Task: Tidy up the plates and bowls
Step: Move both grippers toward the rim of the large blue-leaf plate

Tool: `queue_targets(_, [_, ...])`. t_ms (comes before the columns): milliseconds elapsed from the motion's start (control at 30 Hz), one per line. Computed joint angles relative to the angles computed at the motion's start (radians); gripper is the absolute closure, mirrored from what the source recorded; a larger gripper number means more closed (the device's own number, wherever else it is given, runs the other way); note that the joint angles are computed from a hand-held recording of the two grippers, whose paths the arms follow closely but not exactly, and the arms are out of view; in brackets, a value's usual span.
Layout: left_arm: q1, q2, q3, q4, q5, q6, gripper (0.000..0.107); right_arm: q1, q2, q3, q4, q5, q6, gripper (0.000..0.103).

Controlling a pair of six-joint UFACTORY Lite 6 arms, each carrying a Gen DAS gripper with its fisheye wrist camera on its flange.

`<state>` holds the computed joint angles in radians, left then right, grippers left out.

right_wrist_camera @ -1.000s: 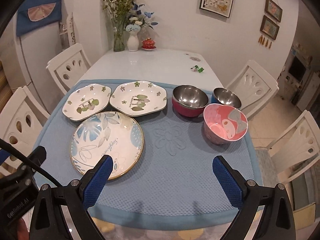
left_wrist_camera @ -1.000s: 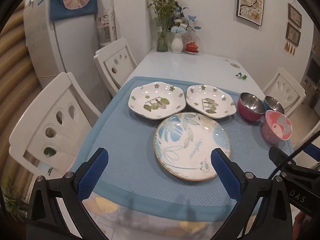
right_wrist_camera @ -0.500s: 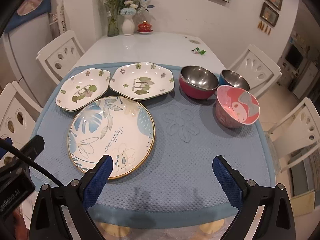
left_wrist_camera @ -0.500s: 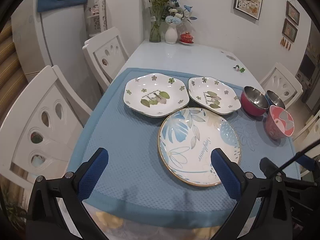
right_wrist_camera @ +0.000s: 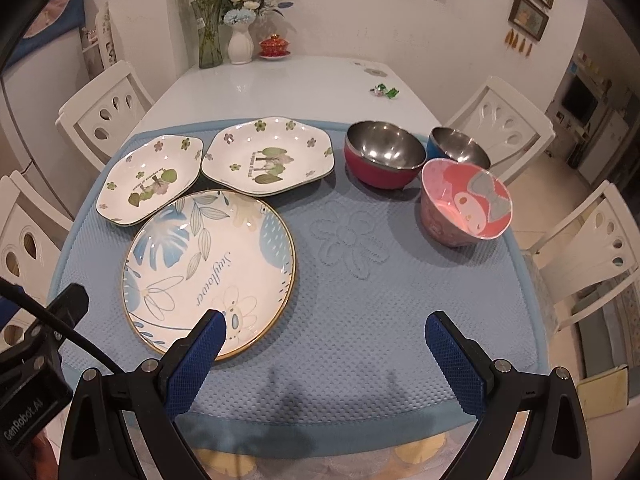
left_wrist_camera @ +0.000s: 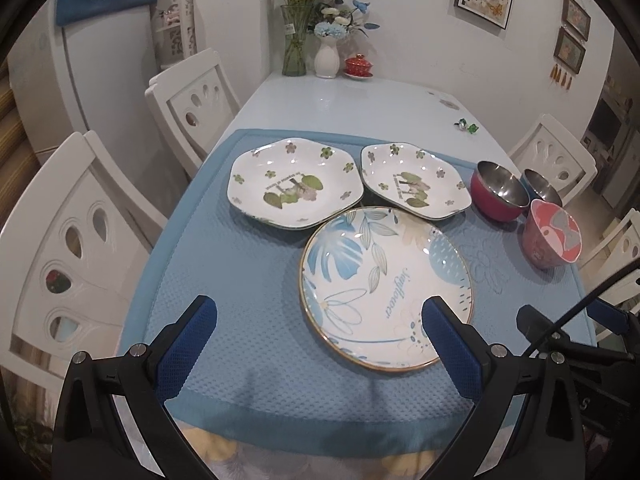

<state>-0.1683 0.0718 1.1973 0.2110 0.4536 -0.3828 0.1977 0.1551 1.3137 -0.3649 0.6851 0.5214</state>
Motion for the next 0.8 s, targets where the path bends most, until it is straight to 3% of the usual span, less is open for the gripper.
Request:
queue_targets(367, [0.027,0.026,0.012,-0.077,0.016,0.056,0.005,-0.024,0.034,0.016,0.074,-0.007,-0.059,0.004])
queue_targets(567, [0.020,0.043,0.025,-0.025,0.017,0.011,0.005,-0.021,0.062,0.037,0.074,-0.003,-0.061,0.004])
queue_targets(800, [0.059,0.092,0.069,-0.176,0.028,0.145,0.005,-0.028,0.103,0.075,0.107,-0.001,-0.079,0.004])
